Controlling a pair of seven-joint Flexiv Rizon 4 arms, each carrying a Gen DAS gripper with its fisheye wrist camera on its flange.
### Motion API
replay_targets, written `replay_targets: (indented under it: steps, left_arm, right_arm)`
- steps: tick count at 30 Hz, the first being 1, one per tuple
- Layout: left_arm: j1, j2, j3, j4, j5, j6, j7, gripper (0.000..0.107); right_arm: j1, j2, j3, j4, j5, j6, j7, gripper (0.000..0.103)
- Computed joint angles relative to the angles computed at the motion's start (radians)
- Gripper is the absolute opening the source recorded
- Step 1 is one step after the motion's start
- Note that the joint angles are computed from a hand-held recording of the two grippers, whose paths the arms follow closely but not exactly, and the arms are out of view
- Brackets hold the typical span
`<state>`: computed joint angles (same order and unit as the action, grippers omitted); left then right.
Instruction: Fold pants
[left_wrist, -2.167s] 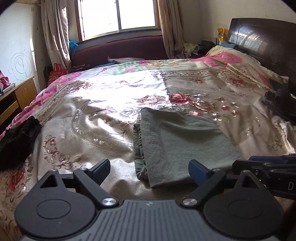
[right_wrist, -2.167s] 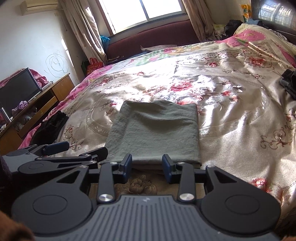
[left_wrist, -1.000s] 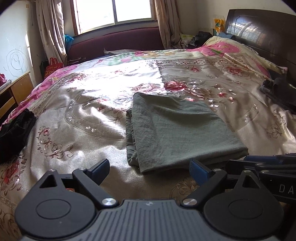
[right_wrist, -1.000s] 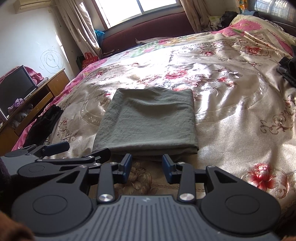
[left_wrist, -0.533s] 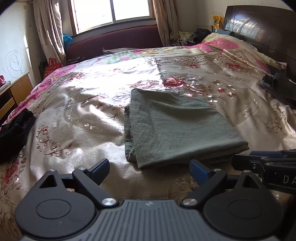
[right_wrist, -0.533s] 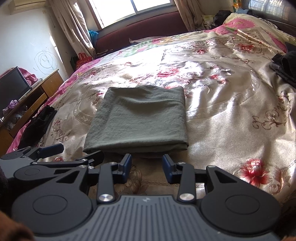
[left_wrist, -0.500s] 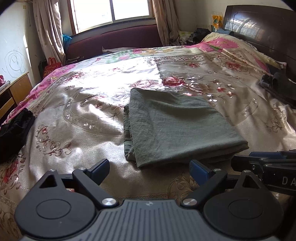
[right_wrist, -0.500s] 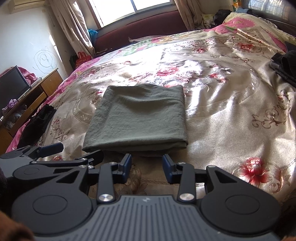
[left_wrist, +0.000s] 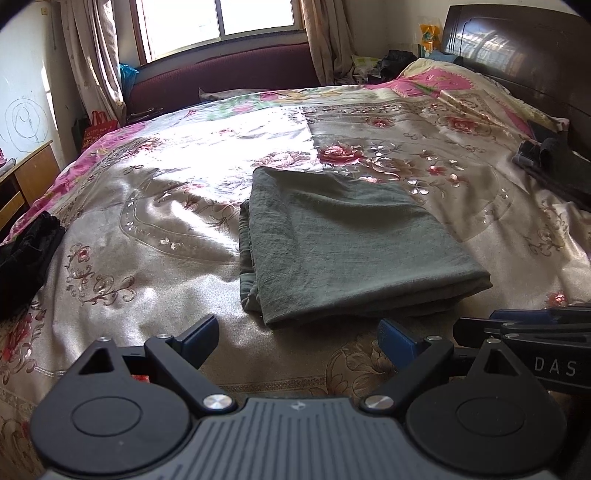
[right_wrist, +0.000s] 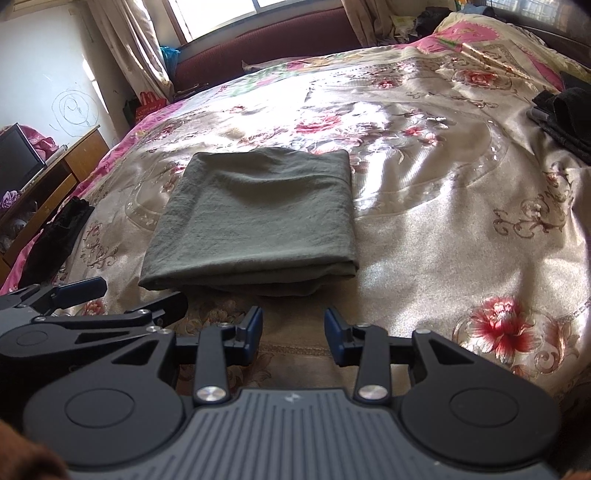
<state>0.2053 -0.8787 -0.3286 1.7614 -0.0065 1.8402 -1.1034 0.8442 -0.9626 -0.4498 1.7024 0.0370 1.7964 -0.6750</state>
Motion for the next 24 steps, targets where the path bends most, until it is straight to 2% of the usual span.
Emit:
replay_targets:
  steps: [24]
  left_arm:
    - [-0.003,0.001,0.007,0.002,-0.002,0.002,-0.018,0.103]
  right_arm:
    - [0.008,0.001,-0.008,0.003,-0.002,-0.006,0.013,0.038]
